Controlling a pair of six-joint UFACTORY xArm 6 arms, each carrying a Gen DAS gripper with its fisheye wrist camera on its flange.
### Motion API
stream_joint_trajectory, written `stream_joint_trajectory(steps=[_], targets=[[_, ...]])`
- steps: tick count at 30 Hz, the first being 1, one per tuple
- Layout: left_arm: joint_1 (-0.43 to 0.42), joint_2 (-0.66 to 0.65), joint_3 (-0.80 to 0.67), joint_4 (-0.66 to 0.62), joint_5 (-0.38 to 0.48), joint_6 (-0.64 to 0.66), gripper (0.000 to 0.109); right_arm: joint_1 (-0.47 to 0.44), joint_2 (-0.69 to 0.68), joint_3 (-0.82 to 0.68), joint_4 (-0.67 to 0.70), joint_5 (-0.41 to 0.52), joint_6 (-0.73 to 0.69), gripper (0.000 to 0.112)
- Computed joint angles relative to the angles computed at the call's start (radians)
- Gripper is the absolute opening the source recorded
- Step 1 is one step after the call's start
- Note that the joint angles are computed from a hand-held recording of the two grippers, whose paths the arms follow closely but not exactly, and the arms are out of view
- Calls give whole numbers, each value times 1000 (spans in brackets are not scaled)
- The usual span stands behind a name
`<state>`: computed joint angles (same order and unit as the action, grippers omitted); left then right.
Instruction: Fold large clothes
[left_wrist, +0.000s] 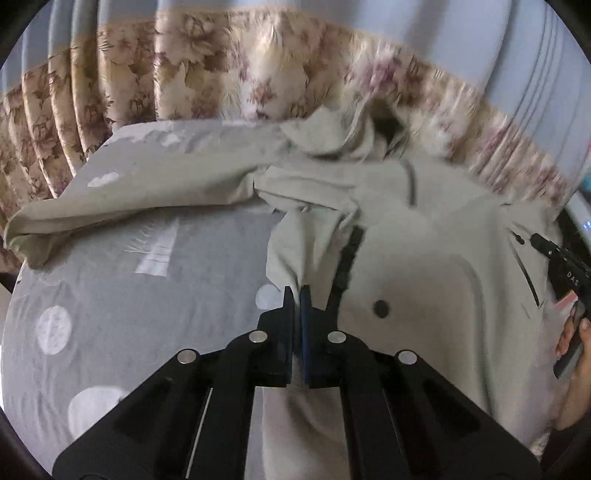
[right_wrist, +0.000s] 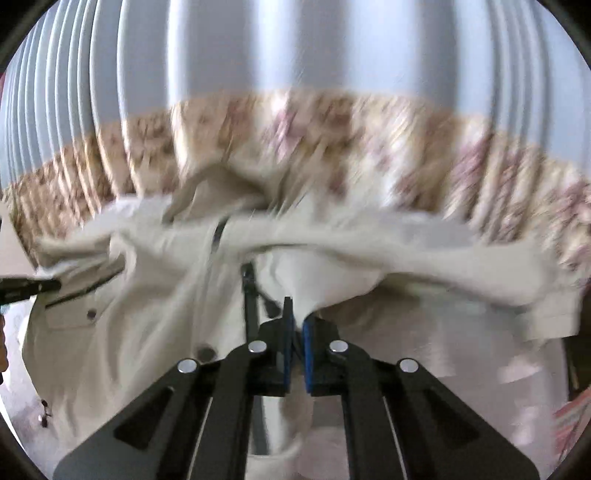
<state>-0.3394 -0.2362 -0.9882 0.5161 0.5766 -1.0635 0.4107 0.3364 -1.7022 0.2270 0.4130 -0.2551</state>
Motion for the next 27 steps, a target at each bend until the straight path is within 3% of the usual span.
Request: stream_joint_trajectory(steps=[2,6,9,11,15,16,17,20,22,27], targets=[[-23,-60,20,-34,4,28,1,-30,-33,-35,-31,43,5,4],[-79,-127,51,-56,132,43,1,-79,-53,-44,-204,182,85,4],[-63,-140,149,-168,101,68,2,-101,-39,-5,-207,309,90,4],[-65,-115,177,-194,88,63,3,-88,-25,42,-332,317,138,5],[-84,-119,185,-112,109,9,6,-91,-20,71,-401,348,168,11],[-86,-132,189,-94,122,-1,14,-97,-26,71,-415,359,171,28],[-85,-146,196,-85,136,-13,30,-109,-37,71,-397,373,164,41],[-97,-184,190,0,239,-91,69,-143,-61,58,-228,360,110,42],[-85,-202,177,26,282,-104,73,-149,-63,44,-173,325,89,47],[-9,-200,161,67,301,-102,76,-116,31,-96,-180,259,80,49]])
